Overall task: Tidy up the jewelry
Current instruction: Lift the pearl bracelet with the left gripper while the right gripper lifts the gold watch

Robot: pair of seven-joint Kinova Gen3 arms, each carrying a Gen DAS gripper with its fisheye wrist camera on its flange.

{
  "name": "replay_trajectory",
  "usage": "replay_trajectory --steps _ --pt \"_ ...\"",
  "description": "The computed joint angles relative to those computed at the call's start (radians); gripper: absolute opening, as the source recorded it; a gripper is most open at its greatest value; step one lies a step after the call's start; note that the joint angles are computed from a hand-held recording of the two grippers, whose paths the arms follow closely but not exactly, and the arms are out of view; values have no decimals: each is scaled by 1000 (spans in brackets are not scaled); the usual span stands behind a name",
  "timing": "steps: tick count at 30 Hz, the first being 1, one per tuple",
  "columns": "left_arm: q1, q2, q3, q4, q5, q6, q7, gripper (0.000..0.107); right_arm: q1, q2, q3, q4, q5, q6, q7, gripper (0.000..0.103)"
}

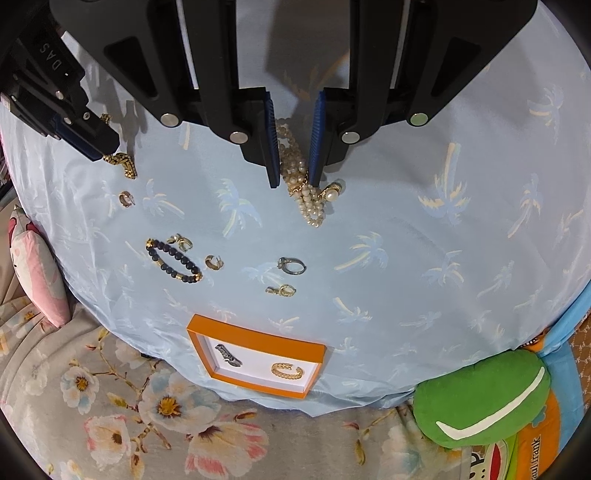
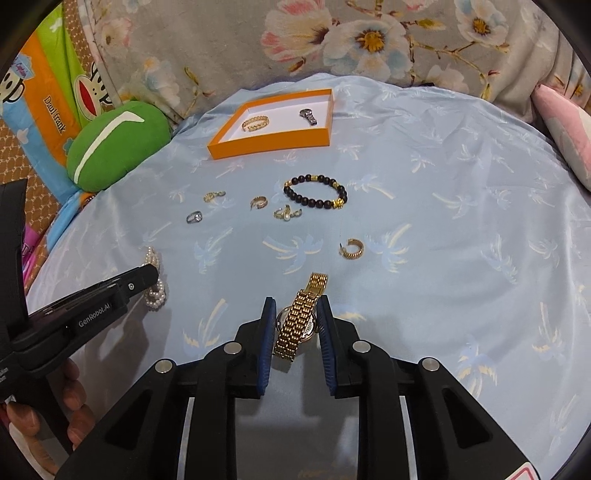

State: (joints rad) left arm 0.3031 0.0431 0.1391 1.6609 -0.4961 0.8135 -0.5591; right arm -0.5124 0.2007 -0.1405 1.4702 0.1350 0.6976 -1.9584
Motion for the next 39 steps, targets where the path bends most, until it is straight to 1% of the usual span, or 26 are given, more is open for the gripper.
replay_trajectory --steps 9,10,11,12,13,15,16,17,18,20,22,23,25,26,27,29,34,35,37,38,39 --pt "-2 -1 0 -25 -5 9 -12 15 9 4 2 -40 -7 -14 27 21" --pt "-3 0 0 -29 -5 10 -15 15 11 6 2 -48 -8 -17 33 19" --pt "-3 2 -1 -35 -8 12 -17 15 3 12 10 -63 -1 -10 33 11" --pt "-4 5 -1 -45 -9 16 -23 15 13 15 2 -72 -10 -13 44 8" --pt "-4 8 -2 -52 -10 19 -29 15 14 24 3 -91 -11 -7 52 0" --pt "-6 16 -6 -71 -11 22 -46 15 -9 50 21 -135 13 19 66 0" --pt "-4 17 -8 -74 -16 23 -46 15 -5 60 19 -150 4 30 79 0" --pt "-4 18 -11 -79 -23 25 -44 15 18 67 1 -158 -21 38 99 0" --pt "-4 16 -14 -80 -26 21 -41 15 31 70 -7 -161 -41 44 116 0" --pt "-8 12 -18 -75 -25 14 -36 15 22 66 7 -146 -42 50 116 1" --pt "-11 11 -19 -67 -22 11 -30 15 29 61 5 -126 -64 60 121 5" --pt "-15 14 -20 -65 -13 11 -31 15 39 58 -1 -114 -84 65 133 10" --pt "-21 16 -21 -59 12 7 -45 15 39 44 -1 -80 -93 64 134 22" --pt "-21 16 -21 -55 18 5 -46 15 41 38 -5 -66 -100 64 141 31" --pt "-20 16 -20 -51 21 4 -48 15 38 32 -7 -53 -99 62 144 37" --pt "-16 17 -17 -45 24 3 -47 15 30 28 -9 -41 -93 60 145 39" --pt "-6 19 -13 -41 25 2 -48 15 4 53 -2 -59 -60 62 132 39" --pt "-3 20 -12 -42 20 5 -45 15 -2 62 1 -69 -49 67 127 38" --pt "-1 19 -12 -41 20 4 -44 15 0 82 0 -91 -55 78 135 26" --pt "-1 18 -12 -40 23 2 -46 15 -7 88 5 -98 -46 83 130 16" --pt "0 17 -12 -39 22 2 -46 15 -12 87 9 -95 -36 77 125 12"
